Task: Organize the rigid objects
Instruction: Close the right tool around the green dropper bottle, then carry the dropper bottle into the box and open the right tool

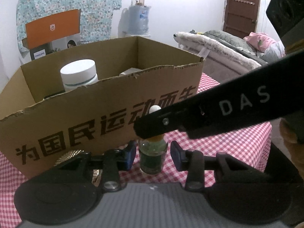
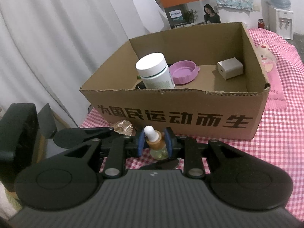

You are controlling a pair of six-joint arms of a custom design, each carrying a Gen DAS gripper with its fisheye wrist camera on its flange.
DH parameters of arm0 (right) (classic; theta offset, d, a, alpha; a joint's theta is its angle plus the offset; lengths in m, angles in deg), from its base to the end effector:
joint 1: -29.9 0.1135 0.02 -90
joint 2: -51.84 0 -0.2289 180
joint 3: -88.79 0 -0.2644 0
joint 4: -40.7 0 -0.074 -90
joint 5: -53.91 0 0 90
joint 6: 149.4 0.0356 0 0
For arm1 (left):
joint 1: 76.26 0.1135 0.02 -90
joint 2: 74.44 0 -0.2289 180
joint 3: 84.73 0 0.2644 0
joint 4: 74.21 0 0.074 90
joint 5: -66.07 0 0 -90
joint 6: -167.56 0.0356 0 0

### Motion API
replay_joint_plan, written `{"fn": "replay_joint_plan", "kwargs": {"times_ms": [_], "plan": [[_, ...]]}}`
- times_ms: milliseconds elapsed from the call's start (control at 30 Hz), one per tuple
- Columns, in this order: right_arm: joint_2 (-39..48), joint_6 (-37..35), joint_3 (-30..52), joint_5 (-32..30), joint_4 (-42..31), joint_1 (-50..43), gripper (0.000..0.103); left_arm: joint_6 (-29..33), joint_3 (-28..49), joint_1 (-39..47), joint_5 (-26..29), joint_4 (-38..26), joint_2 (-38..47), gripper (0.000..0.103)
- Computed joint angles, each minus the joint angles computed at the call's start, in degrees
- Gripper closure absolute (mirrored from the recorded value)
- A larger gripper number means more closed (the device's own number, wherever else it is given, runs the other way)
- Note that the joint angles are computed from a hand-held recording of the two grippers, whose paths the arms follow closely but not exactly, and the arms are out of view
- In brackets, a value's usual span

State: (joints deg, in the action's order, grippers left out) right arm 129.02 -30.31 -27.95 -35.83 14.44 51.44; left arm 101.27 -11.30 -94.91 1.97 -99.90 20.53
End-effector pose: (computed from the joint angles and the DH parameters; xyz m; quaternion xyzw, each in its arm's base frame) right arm 0.2880 0.1135 0.2024 0.0607 0.9049 0.1782 0.3816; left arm 0.3340 -0.1291 0.1666 0.4041 0.8166 -0.1928 0.3642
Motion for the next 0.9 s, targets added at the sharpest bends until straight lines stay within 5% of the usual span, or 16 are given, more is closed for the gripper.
{"fn": "replay_joint_plan", "kwargs": {"times_ms": [567, 900], "plan": [[4.0, -1.7, 2.6, -2.5, 0.4, -2.3, 0.082, -1.7, 3.7, -1.5, -2.3, -1.4, 3.6, 0.07], [-0.7, -2.3, 1.9, -0.5, -2.0, -0.8, 0.082, -2.0, -0.4, -1.9, -2.3, -0.8, -3.3, 0.07]]}}
